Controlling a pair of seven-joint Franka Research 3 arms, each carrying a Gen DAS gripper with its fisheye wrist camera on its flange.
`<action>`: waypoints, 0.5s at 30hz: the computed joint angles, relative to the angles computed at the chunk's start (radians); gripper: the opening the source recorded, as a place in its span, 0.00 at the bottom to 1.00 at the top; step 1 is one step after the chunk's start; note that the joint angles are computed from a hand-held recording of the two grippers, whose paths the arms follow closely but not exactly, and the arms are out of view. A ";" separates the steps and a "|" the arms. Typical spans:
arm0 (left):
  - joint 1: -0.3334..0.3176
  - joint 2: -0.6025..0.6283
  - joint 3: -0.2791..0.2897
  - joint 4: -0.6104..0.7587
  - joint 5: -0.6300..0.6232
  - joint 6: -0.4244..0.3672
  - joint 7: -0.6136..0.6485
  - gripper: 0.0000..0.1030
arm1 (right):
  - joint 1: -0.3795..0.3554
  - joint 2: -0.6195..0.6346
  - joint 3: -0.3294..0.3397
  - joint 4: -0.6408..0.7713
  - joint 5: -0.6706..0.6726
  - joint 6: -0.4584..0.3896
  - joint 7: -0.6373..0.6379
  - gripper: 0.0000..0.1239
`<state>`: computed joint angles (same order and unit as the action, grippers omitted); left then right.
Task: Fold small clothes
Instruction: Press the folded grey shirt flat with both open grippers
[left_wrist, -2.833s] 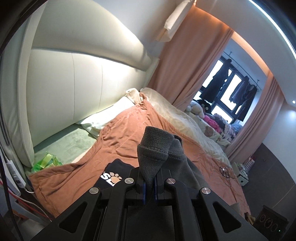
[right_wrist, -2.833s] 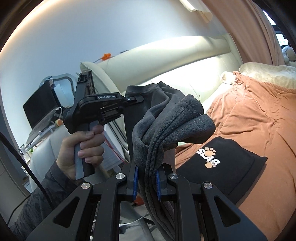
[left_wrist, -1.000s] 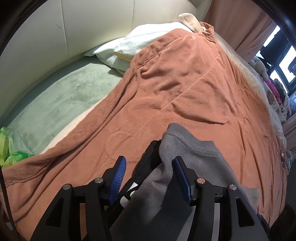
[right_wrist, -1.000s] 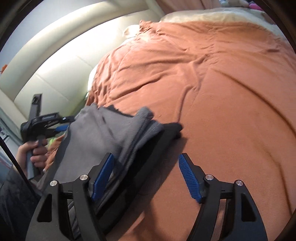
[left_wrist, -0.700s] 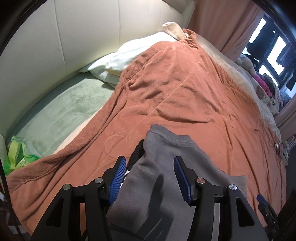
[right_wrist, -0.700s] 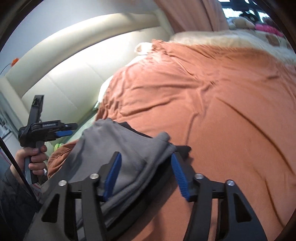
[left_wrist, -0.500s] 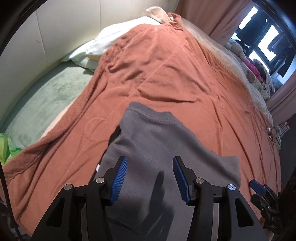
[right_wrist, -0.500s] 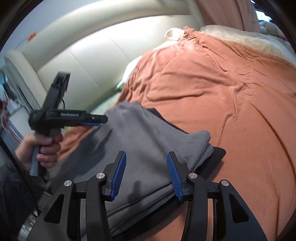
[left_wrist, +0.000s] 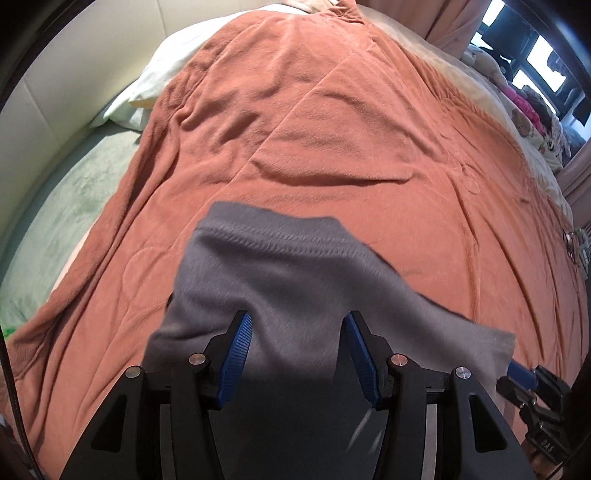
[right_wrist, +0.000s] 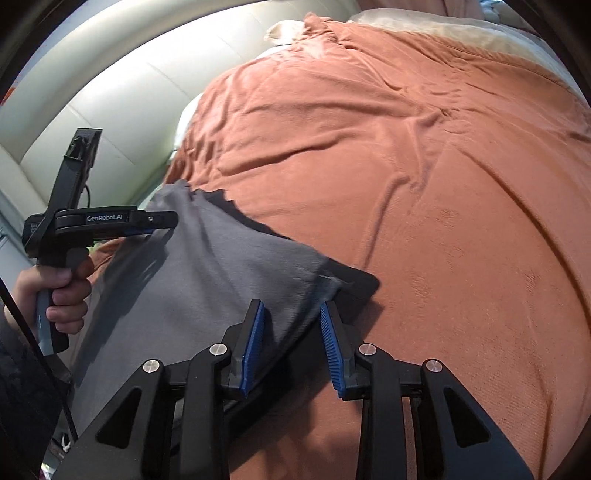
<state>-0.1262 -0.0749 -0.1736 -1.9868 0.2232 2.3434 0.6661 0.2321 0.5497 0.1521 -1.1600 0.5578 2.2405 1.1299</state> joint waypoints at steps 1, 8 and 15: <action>0.000 0.022 -0.004 0.022 0.021 -0.010 -0.011 0.53 | -0.010 0.042 0.017 0.042 -0.014 0.008 0.021 0.23; -0.019 0.103 -0.011 0.112 0.149 -0.061 -0.091 0.65 | -0.026 0.031 0.010 0.023 0.037 0.009 0.028 0.23; -0.023 0.031 -0.008 0.062 0.135 -0.038 -0.105 0.65 | -0.039 -0.055 -0.002 -0.071 0.060 0.027 0.044 0.23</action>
